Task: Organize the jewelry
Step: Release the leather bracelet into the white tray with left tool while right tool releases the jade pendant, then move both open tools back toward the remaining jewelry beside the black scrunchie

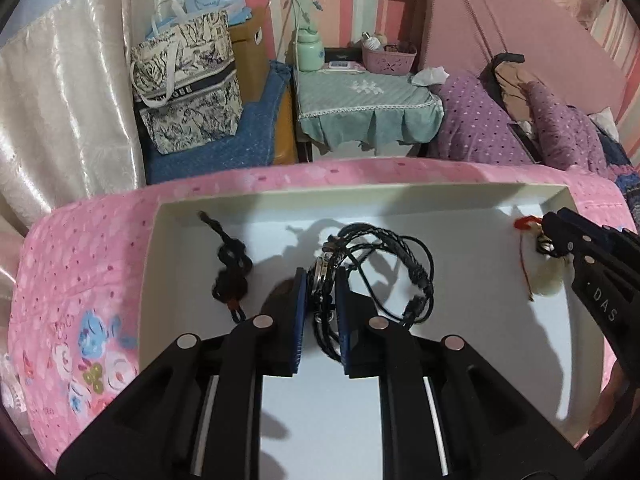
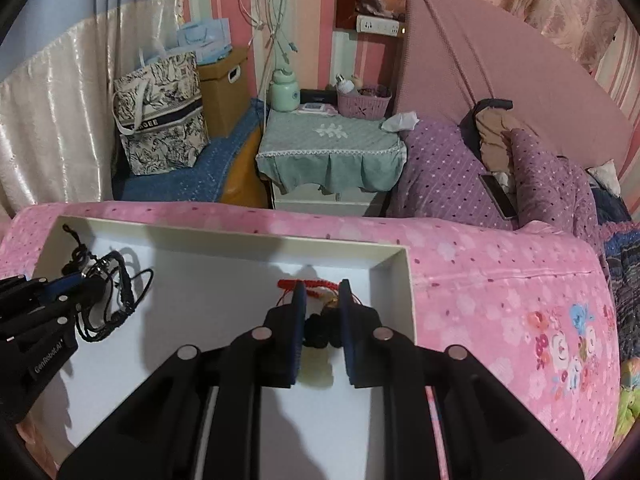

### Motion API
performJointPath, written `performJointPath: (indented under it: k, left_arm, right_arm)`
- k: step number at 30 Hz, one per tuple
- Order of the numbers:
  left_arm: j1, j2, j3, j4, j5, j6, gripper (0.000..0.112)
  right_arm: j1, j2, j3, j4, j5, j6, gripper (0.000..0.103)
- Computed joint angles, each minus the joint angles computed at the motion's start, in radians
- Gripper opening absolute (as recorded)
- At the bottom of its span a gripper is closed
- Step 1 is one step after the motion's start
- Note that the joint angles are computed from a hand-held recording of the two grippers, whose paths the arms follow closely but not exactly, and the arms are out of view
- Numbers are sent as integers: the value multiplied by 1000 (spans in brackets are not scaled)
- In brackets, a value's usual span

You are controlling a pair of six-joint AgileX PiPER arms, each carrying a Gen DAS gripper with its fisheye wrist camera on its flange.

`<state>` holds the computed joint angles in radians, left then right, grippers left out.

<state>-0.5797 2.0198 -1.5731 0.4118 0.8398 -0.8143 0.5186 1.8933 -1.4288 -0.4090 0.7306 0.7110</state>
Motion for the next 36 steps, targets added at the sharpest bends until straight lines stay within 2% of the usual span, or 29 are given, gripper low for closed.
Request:
performJointPath:
  k: [5,11,13,16,20,22,23,24,25,27,28,30,31,32,36]
  left_arm:
    - [13,6,-13,-48,-22,36,12]
    - [-9,24,-43,-30,14,35,13]
    - [-10,22,-45,-24,24,33,13]
    - [-17,-4,-33,-15,43,26,16]
    - [-48,-78,-7,27,69,-4,36]
    - [-64,-150,35,42,74,-16,43]
    - [-74,-199,67,60,76,-28,51]
    - [-82,-232,91,81,82,-41,61]
    - [-94,-271,118,109,94,-65,66]
    - [-122,-352,178,151,113,-111,79]
    - [-134,-392,208,161,118,-129,82]
    - [-161,-475,276,184,128,-181,96]
    - [-186,-520,312,200,146,-211,97]
    - [-209,-551,338,214,161,-231,97]
    - [-328,-646,424,283,254,-316,100]
  right_arm:
    - [-16,33,-14,26,-11,-50,16]
    - [-10,41,-2,11,-13,-44,19]
    - [-15,34,1,34,-15,-56,29]
    - [-15,-16,35,41,-29,-54,37]
    - [-4,-113,84,24,-22,-22,42]
    - [2,-170,115,15,-14,-6,47]
    - [7,-198,133,3,-8,6,49]
    - [14,-232,155,-14,1,22,54]
    - [25,-271,180,-39,15,48,61]
    - [52,-349,235,-76,42,94,65]
    - [60,-376,252,-81,56,105,72]
    - [87,-429,287,-102,89,141,77]
    - [108,-467,315,-111,111,162,84]
    - [125,-491,332,-120,127,181,85]
    - [228,-590,402,-164,228,267,85]
